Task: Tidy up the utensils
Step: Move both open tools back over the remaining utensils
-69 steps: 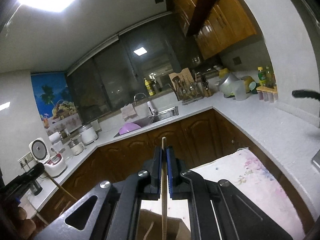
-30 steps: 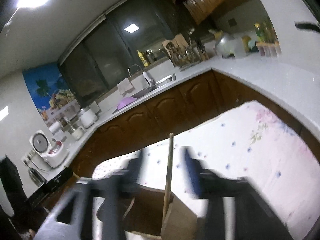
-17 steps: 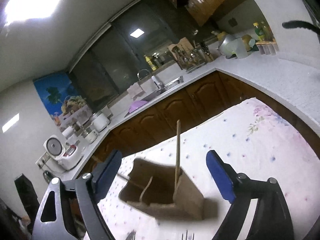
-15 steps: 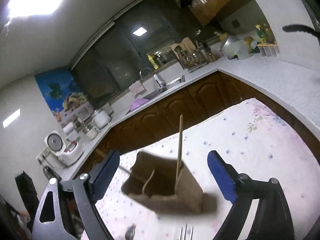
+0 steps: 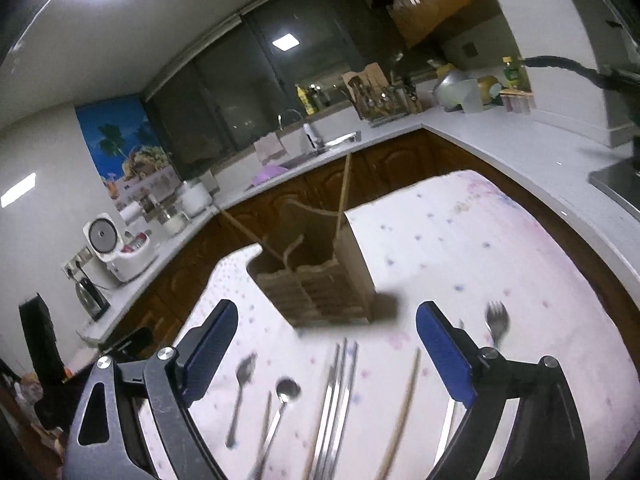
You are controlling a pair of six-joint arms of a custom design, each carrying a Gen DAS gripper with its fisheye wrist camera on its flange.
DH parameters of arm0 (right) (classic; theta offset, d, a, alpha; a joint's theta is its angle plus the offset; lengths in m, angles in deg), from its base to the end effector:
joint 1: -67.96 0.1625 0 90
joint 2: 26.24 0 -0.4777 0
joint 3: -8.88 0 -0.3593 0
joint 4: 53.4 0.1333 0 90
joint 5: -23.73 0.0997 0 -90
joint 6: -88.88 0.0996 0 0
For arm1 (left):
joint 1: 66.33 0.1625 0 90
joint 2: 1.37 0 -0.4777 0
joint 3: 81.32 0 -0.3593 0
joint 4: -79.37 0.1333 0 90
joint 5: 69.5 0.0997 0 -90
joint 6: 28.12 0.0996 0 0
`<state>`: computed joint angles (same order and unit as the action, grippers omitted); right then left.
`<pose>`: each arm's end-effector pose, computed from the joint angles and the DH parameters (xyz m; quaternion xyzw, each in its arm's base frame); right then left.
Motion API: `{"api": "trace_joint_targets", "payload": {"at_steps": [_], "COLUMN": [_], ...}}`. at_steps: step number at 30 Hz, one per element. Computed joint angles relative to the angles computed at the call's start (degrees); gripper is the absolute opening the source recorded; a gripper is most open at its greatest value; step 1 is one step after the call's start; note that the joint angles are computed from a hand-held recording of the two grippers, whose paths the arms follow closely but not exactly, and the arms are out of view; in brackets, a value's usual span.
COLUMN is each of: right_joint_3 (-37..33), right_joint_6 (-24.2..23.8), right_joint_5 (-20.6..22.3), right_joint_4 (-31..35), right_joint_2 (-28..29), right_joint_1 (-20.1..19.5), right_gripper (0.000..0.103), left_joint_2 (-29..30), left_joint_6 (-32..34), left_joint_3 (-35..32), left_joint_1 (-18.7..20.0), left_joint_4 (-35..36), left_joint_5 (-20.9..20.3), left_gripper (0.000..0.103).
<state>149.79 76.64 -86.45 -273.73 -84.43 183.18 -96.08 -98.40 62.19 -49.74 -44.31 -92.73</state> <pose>0.2743 -0.3501 0.2227 0.2223 -0.8758 0.4130 0.1143 -0.2075 -0.2964 0.3043 0.0950 0.8254 -0.4841 0.2744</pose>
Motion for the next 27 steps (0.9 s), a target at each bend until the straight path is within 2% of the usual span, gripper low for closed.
{"api": "trace_joint_targets", "payload": {"at_steps": [6, 10, 14, 20, 27], "right_joint_3": [4.3, 7.1, 8.8, 9.6, 9.2], "right_joint_6": [-1.3, -1.4, -0.9, -1.2, -1.3], "right_joint_5": [-5.6, -6.4, -6.3, -6.0, -5.9], "right_joint_4": [-2.5, -4.9, -6.2, -6.5, -5.2], "right_joint_2": [0.6, 1.1, 1.6, 2.0, 2.1], "right_joint_1": [1.9, 1.5, 0.2, -1.2, -2.5], "right_gripper": [0.094, 0.094, 0.094, 0.094, 0.094], "left_joint_2": [-2.5, -2.7, -2.5, -1.3, 2.2], "left_joint_6": [-7.2, -10.1, -11.5, -9.1, -2.5], "left_joint_3": [2.0, 3.0, 3.9, 5.1, 5.7], "left_joint_1": [-3.5, -4.9, -5.6, -5.3, -2.4], "left_joint_4": [7.9, 11.2, 11.4, 7.7, -0.9], "left_joint_5": [-3.8, -6.1, -7.9, -9.8, -11.3], "left_gripper": [0.097, 0.097, 0.097, 0.097, 0.097]}}
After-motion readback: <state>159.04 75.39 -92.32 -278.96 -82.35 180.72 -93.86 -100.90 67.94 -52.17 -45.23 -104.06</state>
